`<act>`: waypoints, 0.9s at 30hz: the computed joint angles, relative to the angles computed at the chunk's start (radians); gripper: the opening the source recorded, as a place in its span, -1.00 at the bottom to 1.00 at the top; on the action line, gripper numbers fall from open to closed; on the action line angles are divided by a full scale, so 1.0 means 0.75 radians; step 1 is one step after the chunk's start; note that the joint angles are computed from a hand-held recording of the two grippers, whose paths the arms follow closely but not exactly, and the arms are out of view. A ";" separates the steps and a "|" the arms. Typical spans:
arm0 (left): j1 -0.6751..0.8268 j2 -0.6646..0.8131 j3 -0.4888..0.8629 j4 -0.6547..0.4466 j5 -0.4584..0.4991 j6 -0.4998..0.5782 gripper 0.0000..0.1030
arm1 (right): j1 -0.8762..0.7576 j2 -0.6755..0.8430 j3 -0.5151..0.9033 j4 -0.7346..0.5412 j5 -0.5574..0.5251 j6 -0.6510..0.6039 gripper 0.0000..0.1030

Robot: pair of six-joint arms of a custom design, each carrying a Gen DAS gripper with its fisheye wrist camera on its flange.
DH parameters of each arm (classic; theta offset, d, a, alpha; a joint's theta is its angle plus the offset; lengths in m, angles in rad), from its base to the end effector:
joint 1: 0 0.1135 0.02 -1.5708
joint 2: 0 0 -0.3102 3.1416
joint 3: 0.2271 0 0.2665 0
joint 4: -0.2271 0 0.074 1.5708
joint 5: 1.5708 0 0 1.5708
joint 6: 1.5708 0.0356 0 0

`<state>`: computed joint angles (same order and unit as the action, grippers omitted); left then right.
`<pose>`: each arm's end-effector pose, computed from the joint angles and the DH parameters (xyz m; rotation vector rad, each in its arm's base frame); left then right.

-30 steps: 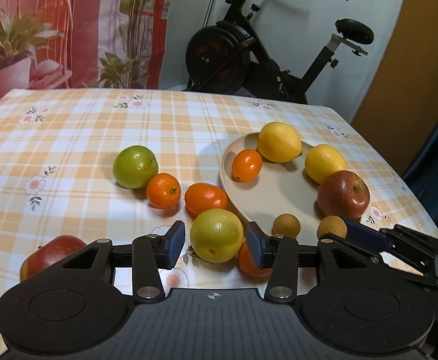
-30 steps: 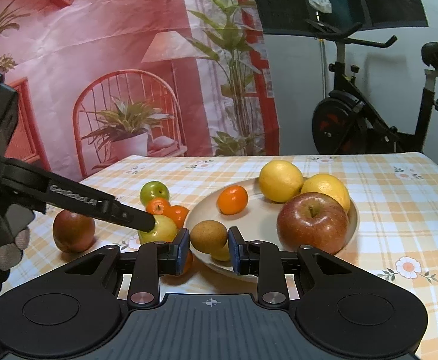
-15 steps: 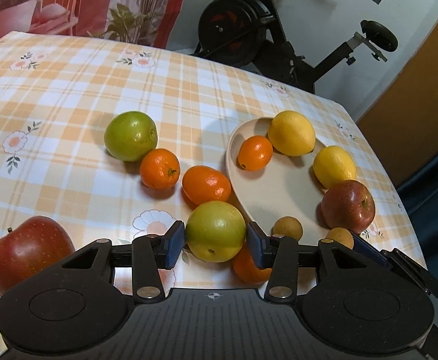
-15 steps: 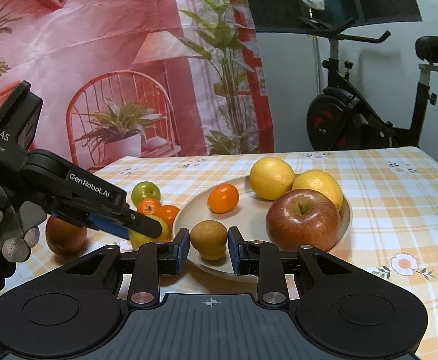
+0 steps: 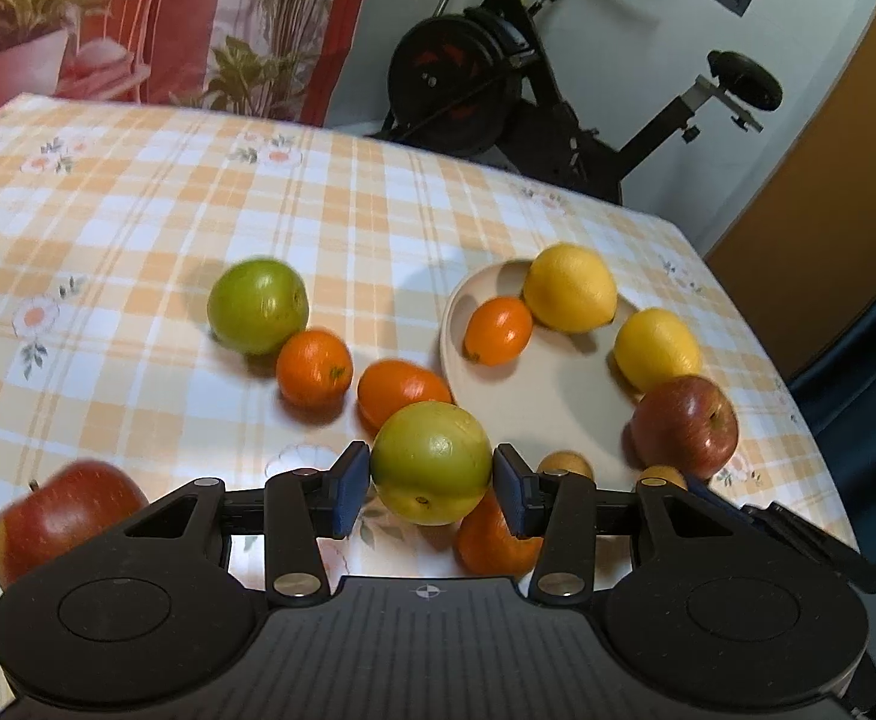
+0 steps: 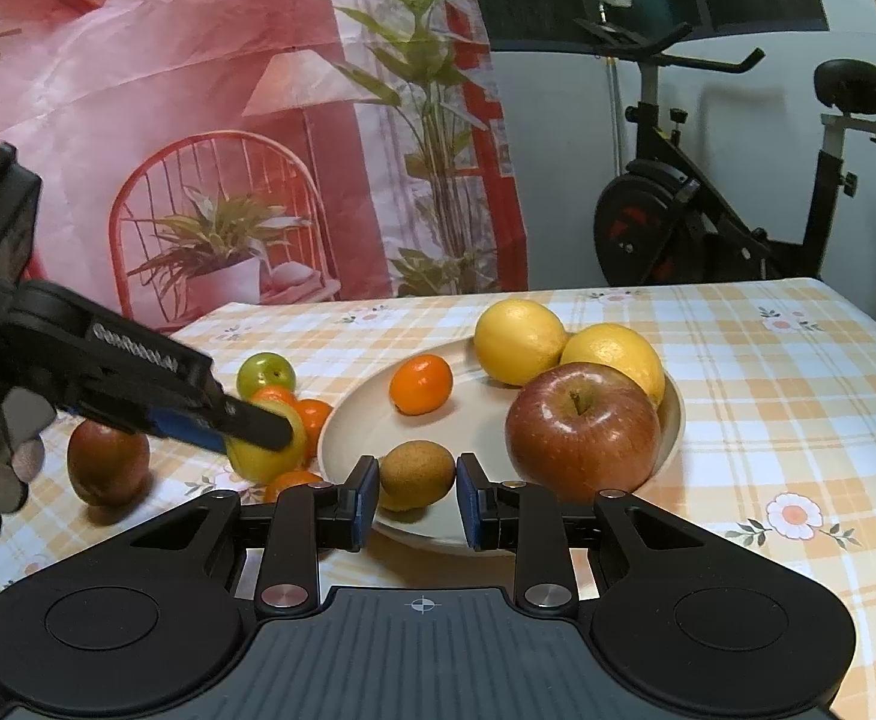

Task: Organize fruits
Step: 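Carry the pale green apple onto the plate and open the left tool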

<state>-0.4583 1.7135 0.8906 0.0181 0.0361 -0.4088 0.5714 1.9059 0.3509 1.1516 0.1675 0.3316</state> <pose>0.3229 -0.1607 0.1920 0.0776 2.4220 -0.4498 0.2442 0.1499 0.1049 -0.1285 1.9885 0.4231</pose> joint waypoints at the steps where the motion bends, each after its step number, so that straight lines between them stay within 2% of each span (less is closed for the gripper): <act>1: -0.001 -0.008 0.001 0.004 -0.005 0.004 -0.08 | 0.000 0.000 0.004 -0.009 0.003 0.000 -0.50; 13: -0.049 0.049 0.090 0.025 -0.029 0.038 -0.08 | -0.003 -0.004 0.051 -0.119 0.037 0.011 -0.50; 27: -0.088 0.217 0.289 -0.066 -0.082 0.145 -0.08 | -0.016 0.003 0.068 -0.141 0.018 0.017 -0.50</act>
